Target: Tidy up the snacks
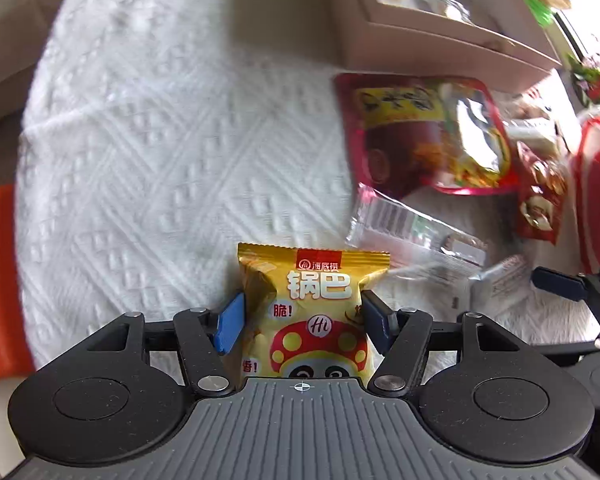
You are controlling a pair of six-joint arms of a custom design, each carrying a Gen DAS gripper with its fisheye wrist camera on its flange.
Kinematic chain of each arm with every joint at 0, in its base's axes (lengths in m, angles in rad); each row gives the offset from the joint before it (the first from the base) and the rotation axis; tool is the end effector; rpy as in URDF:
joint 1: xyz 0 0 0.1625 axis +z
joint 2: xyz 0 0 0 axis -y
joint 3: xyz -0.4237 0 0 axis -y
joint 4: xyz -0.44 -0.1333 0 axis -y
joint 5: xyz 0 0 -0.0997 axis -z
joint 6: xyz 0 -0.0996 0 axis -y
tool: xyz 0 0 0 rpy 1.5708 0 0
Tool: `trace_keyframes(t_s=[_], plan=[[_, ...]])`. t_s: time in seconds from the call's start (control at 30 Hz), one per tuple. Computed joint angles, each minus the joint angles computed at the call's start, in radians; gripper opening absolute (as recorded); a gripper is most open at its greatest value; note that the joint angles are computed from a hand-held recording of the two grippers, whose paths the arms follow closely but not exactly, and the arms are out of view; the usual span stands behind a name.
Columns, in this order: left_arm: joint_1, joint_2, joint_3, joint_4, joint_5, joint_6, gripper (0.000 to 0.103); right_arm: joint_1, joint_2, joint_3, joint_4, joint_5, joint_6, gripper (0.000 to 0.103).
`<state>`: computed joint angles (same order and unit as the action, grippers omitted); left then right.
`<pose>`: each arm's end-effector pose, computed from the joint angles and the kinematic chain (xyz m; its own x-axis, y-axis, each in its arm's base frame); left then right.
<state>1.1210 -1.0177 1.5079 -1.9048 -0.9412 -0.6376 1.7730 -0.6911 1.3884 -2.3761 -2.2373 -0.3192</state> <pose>-0.1301 -0.7109 0.2208 -0.8085 -0.1809 -0.5600 -0.0645 0.9731 -0.2212 0.2252 -0.7412 0.0829 -0.6811 -0.3935 0.6174 -0.4354 0.8957 0.0905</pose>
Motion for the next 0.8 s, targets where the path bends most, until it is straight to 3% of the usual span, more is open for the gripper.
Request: trace_keyframes(t_s=[0.13, 0.23, 0.33, 0.43, 0.5, 0.57, 0.67, 0.8], plan=[[0.005, -0.026, 0.028, -0.023, -0.014, 0.017, 0.068, 0.015, -0.004, 0.067, -0.141, -0.057, -0.239, 0.088], [0.001, -0.024, 0.032, -0.028, -0.007, 0.027, 0.069, 0.012, -0.034, 0.131, -0.223, -0.096, -0.290, 0.088], [0.002, -0.019, 0.036, -0.045, -0.008, 0.038, 0.069, -0.003, -0.070, 0.113, -0.063, -0.068, -0.094, 0.084], [0.002, 0.007, 0.020, -0.059, -0.014, 0.056, 0.069, -0.021, -0.080, 0.051, 0.087, 0.042, 0.157, 0.083], [0.005, 0.006, 0.021, -0.065, -0.022, 0.062, 0.070, -0.024, -0.060, 0.000, 0.139, 0.091, 0.271, 0.083], [0.008, 0.006, 0.019, -0.065, -0.028, 0.066, 0.070, -0.018, -0.028, -0.057, 0.165, 0.111, 0.355, 0.083], [0.011, 0.014, 0.007, -0.059, -0.038, 0.066, 0.071, -0.005, 0.023, -0.125, 0.158, 0.084, 0.468, 0.083], [0.021, 0.019, -0.004, -0.062, -0.074, 0.083, 0.086, -0.001, 0.077, -0.189, 0.167, 0.045, 0.589, 0.085]])
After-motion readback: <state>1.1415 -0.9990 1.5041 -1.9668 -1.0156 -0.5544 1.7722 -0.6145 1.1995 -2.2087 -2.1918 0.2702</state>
